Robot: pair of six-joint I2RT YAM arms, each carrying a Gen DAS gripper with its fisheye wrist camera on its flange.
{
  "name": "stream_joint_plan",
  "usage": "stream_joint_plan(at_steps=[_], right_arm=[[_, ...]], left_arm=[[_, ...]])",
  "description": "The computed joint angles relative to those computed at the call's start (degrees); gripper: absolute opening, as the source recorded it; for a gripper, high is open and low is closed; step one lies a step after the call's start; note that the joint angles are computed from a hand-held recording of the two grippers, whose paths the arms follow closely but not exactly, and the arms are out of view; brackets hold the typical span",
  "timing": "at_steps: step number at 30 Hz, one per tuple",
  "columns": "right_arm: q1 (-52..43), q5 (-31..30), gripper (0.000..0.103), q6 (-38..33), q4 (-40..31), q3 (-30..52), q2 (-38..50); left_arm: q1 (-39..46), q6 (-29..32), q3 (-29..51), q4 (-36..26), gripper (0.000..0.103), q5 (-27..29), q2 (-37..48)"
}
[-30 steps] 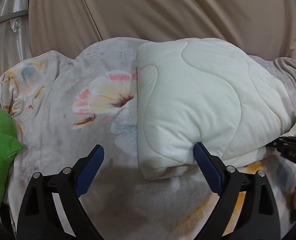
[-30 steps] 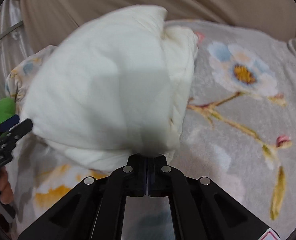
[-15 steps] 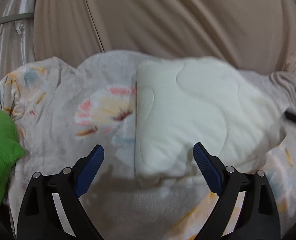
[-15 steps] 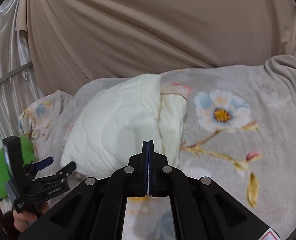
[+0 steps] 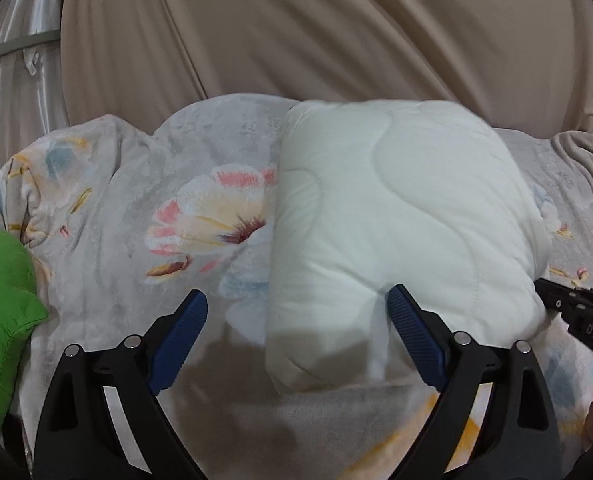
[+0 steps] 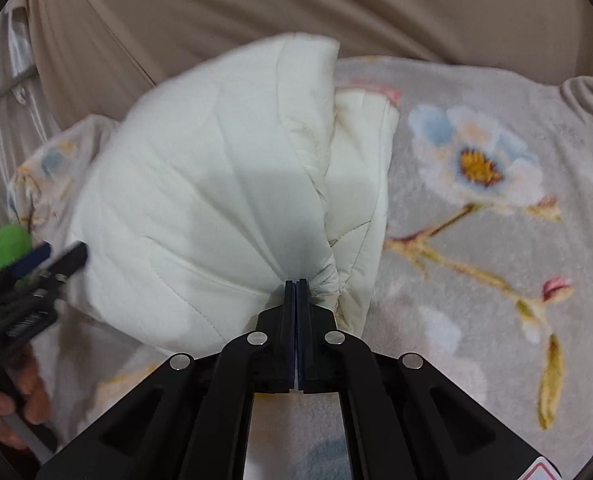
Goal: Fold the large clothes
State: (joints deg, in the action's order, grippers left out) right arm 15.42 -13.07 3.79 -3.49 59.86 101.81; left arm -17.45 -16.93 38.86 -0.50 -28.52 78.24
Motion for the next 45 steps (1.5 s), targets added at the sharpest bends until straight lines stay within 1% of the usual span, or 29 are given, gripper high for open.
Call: stream_joint_plan(at_steps=[1, 2, 3, 4, 5, 6, 7, 8, 10, 11, 13, 15, 17, 21, 26, 34, 45], right_arm=[[-0.06, -0.50, 0.000, 0.44, -0.07, -1.53, -2.42], [-0.27, -1.41, 0.000, 0.85, 0.45, -3.92, -5.89], [-0.44, -2.01, 0.002, 0.95, 1.15, -6.69, -9.70], [-0.41, -1.80, 0.009, 0.88, 1.38, -8.96, -12.84], [-0.31, -0.83, 0.019, 0.70, 1.92, -12.15, -16.88], [-0.08, 0.31, 0.028, 0.70, 2.58, -14.72, -19.72], [0.28, 2.16, 0.043, 0.77, 3.83, -18.31, -23.04], [0.60, 3.71, 0.048, 0.46, 5.04, -21.21, -25.16], [1.47, 6.48, 0.048, 0.78, 7.89, -26.78, -28.08], [1.46, 6.91, 0.050, 0.90, 9.34, -28.80, -28.41], [1.84, 7.69, 0.052, 1.11, 10.98, -31.92, -28.36], [1.76, 7.46, 0.052, 1.37, 13.08, -33.34, -27.09], [2.62, 8.61, 0.054, 1.62, 15.31, -34.79, -26.94], [3.85, 10.02, 0.058, 1.74, 17.99, -36.03, -26.31], [5.28, 11.44, 0.059, 1.84, 18.69, -36.16, -25.28], [5.01, 11.45, 0.059, 1.85, 19.16, -35.99, -24.39], [6.21, 13.58, 0.059, 1.98, 19.91, -36.61, -24.87]], left_arm=[[-1.93, -0.45, -0.57, -0.67, 0.090, -1.73, -1.47], [-3.30, -0.98, -1.04, -1.03, 0.092, -2.91, -2.47], [-5.40, -1.90, -1.95, -1.21, 0.094, -4.08, -3.98], [-7.02, -2.59, -2.65, -1.28, 0.095, -4.86, -4.95], [-9.79, -3.65, -3.74, -1.16, 0.095, -6.59, -6.11], [-12.04, -4.60, -4.53, -0.96, 0.095, -8.34, -6.59], [-14.08, -5.55, -5.00, -0.90, 0.096, -10.03, -6.68], [-16.70, -6.86, -5.89, -0.44, 0.096, -12.02, -6.62], [-21.03, -9.81, -7.31, 0.45, 0.097, -15.32, -5.60], [-22.53, -11.22, -7.47, 0.32, 0.097, -16.43, -4.73], [-24.55, -13.76, -7.65, 0.12, 0.097, -17.42, -2.34], [-26.15, -15.97, -7.44, 0.12, 0.097, -19.52, 1.18], [-26.51, -18.44, -5.82, -2.31, 0.097, -20.06, 3.92], [-25.76, -20.67, -6.07, -2.95, 0.097, -20.48, 3.85], [-25.66, -21.82, -4.93, -4.39, 0.097, -20.56, 5.72], [-25.70, -21.56, -5.02, -4.25, 0.097, -21.53, 6.18], [-26.11, -22.24, -4.84, -4.86, 0.097, -22.49, 6.33]])
